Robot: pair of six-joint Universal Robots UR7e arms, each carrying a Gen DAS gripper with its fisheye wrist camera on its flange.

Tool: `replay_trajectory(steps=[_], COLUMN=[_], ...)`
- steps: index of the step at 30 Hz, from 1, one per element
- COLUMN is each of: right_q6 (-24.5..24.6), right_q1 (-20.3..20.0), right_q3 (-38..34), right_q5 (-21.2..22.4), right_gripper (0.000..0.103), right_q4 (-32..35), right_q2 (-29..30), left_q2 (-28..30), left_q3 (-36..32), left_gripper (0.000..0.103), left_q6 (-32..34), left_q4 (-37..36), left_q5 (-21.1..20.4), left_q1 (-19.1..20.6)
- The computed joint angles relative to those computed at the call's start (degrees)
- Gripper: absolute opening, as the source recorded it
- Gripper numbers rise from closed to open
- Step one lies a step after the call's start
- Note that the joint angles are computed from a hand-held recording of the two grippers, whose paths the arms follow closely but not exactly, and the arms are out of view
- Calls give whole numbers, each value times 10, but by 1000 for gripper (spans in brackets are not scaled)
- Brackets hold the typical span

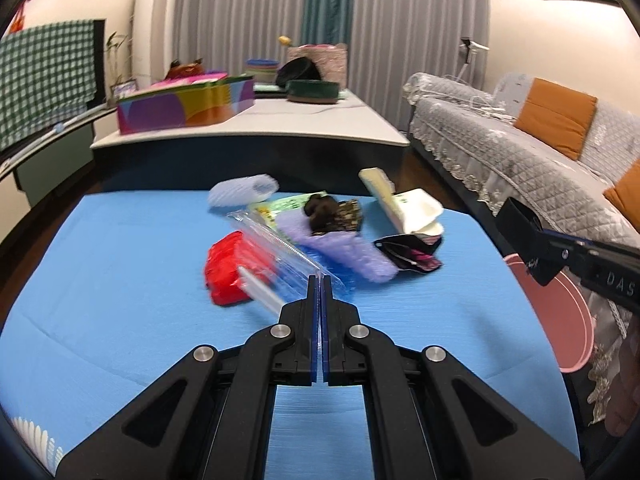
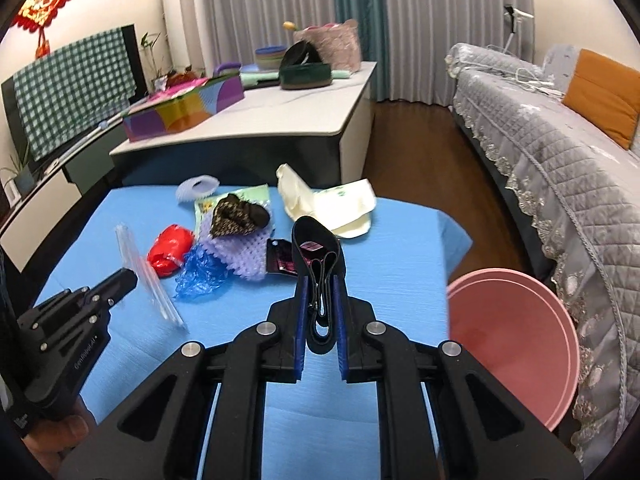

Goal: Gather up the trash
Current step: 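Carry the tube pack and black strap over the pink bin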

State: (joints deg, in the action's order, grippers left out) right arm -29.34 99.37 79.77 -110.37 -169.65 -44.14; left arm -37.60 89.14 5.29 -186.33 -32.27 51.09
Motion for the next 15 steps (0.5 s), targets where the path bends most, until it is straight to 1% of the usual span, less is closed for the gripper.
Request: replay_trajectory(steps=[15], right_q6=[17], right_q1=[-12], right_q3=[50], right_q5=[3], right_gripper=[13], right_q4=[-49], right_q2=[-50], left_q2=[10], left_q3=[0], left_gripper=[1], left_q6=[25], left_q4=[0], left_q5=[-26], left_q1=[-17])
